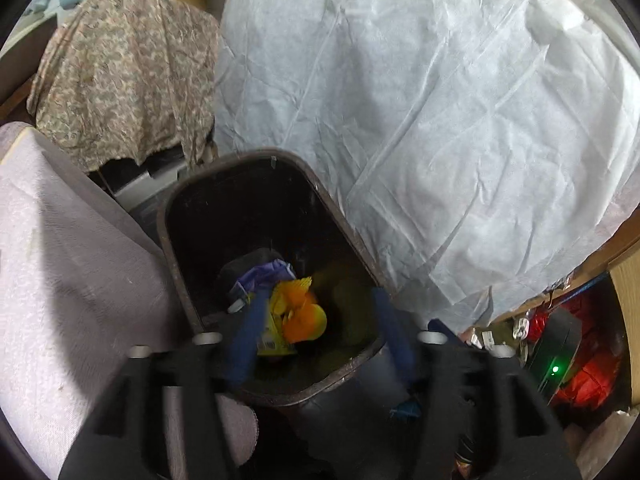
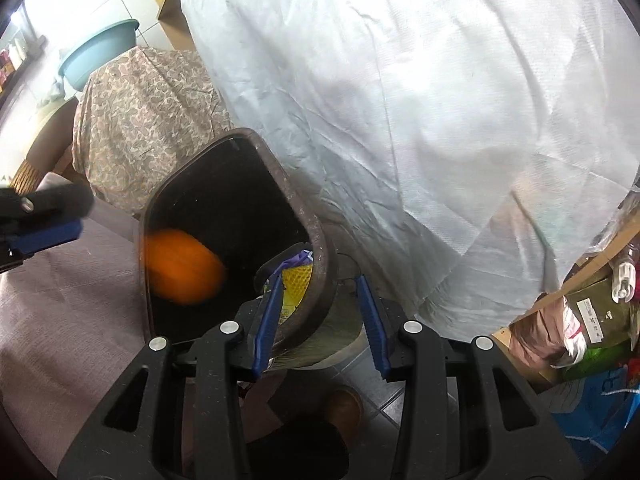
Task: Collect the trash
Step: 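Move peel and foam net over the bin and open both tools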
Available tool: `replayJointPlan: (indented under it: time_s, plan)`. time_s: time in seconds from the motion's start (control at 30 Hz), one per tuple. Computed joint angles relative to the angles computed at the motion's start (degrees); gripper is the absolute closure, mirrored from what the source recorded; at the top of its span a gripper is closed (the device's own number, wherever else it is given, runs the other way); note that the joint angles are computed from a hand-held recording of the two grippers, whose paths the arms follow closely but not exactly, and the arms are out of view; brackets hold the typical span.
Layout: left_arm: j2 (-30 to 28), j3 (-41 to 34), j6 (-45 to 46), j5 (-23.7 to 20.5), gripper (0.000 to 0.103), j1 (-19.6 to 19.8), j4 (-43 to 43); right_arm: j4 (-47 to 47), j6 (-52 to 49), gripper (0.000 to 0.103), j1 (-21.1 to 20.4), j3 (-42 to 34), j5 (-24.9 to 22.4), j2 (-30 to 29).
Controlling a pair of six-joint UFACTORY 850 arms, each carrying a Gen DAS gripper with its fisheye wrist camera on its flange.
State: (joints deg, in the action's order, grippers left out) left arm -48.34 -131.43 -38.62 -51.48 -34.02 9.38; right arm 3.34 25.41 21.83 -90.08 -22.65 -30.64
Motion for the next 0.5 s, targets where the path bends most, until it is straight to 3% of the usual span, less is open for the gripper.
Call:
replayJointPlan:
  time_s: [0.07, 0.3, 0.5]
  plan:
    - [1.45, 2.01, -1.49, 1.65, 0.032, -0.27, 1.45, 0.97, -1.06, 0.063, -0.06, 0.29, 0.09, 0.35]
    - [6.4, 8.39, -2.93, 5.36, 0.027, -0.68, 2.94, 3.89, -4.3, 0.062, 0.67, 1.13, 0.82, 1.89]
    - [14.46, 18.56, -5.59, 10.94, 0.024, -1.16, 5.21, 7.01, -8.11, 0.062, 1.77, 1.2, 0.7, 3.25]
